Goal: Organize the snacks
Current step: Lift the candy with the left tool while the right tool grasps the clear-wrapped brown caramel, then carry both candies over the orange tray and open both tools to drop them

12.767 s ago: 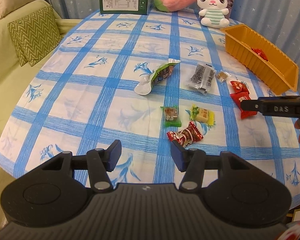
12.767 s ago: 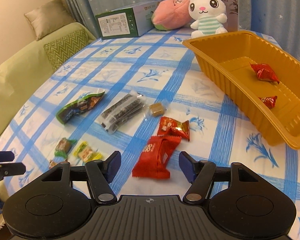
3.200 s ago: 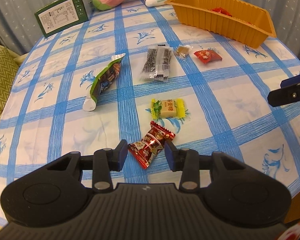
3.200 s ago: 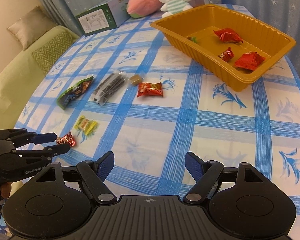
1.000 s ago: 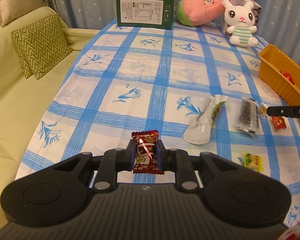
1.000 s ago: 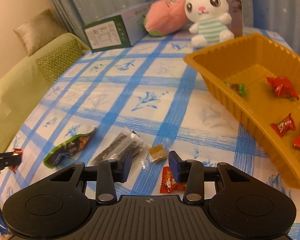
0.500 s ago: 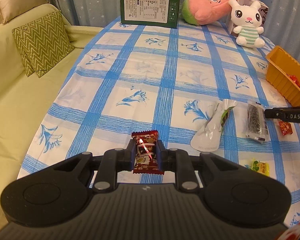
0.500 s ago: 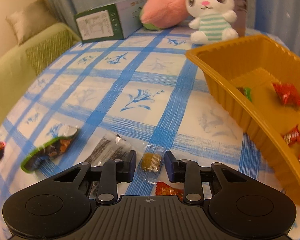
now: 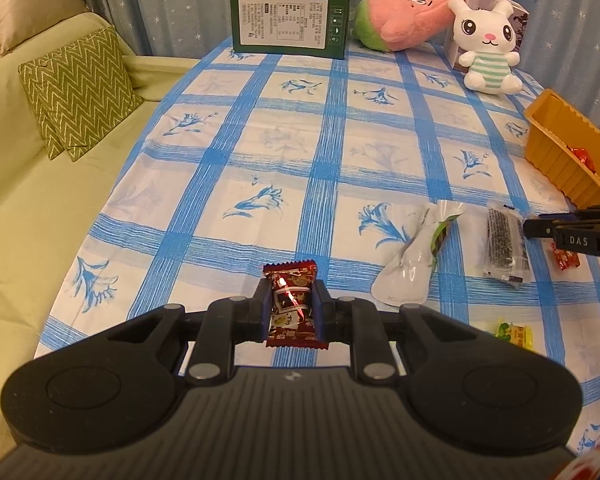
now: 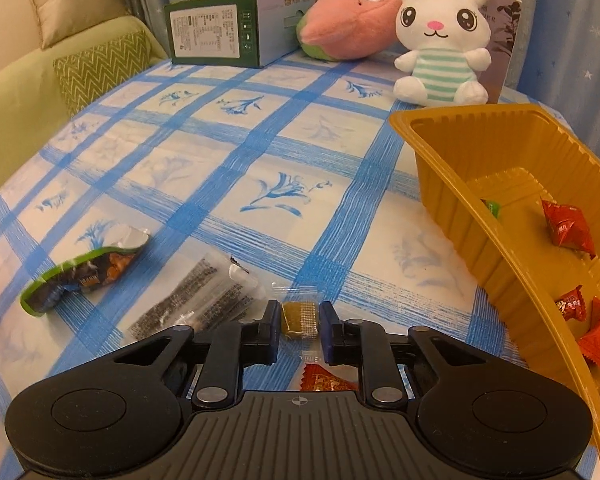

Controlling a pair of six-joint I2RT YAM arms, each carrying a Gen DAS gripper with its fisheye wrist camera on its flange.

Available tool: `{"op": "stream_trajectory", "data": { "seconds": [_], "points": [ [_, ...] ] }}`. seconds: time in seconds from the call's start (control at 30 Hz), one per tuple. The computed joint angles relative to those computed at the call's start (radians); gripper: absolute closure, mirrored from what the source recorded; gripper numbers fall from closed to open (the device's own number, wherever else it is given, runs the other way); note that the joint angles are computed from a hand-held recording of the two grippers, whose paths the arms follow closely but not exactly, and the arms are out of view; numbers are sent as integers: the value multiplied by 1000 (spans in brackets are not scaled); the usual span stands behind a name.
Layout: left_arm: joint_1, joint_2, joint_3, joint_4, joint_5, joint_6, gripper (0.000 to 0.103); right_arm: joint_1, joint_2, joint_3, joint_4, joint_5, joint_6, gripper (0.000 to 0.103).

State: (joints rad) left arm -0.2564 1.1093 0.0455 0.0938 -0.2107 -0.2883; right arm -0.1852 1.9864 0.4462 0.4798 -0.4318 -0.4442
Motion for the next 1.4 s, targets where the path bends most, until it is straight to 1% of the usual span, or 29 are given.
{"op": "stream_trajectory", "data": {
  "seconds": [0.17, 0.3, 0.47, 0.63, 0.73, 0.83, 0.93, 1.07, 1.23, 1.4],
  "points": [
    [-37, -80, 8, -82, -22, -20, 84, -25, -89, -14, -76, -30, -4, 83],
    [-85, -140, 21, -151, -45, -47, 84, -63, -179, -35, -155, -77, -18, 83],
    [-197, -188, 49, -223, -92, -110, 84, -141, -304, -60, -293, -155, -66, 83],
    [-346, -185, 90, -264, -147, -194, 84, -270, -419, -70, -488, -240, -182, 83],
    [-443, -155, 122, -270, -176, -246, 84, -366, -472, -65, -627, -281, -285, 83],
    [-542, -97, 163, -257, -205, -289, 84, -484, -497, -43, -776, -311, -416, 83],
    [-625, -28, 210, -231, -222, -316, 84, -605, -498, -10, -913, -325, -547, 83],
    [-723, 67, 277, -195, -234, -330, 84, -763, -464, 49, -1053, -319, -702, 83],
    [-802, 188, 360, -134, -228, -315, 84, -924, -408, 129, -1160, -303, -823, 83],
    [-838, 292, 449, -88, -212, -274, 84, -1034, -353, 222, -1229, -303, -872, 83]
  ]
}}
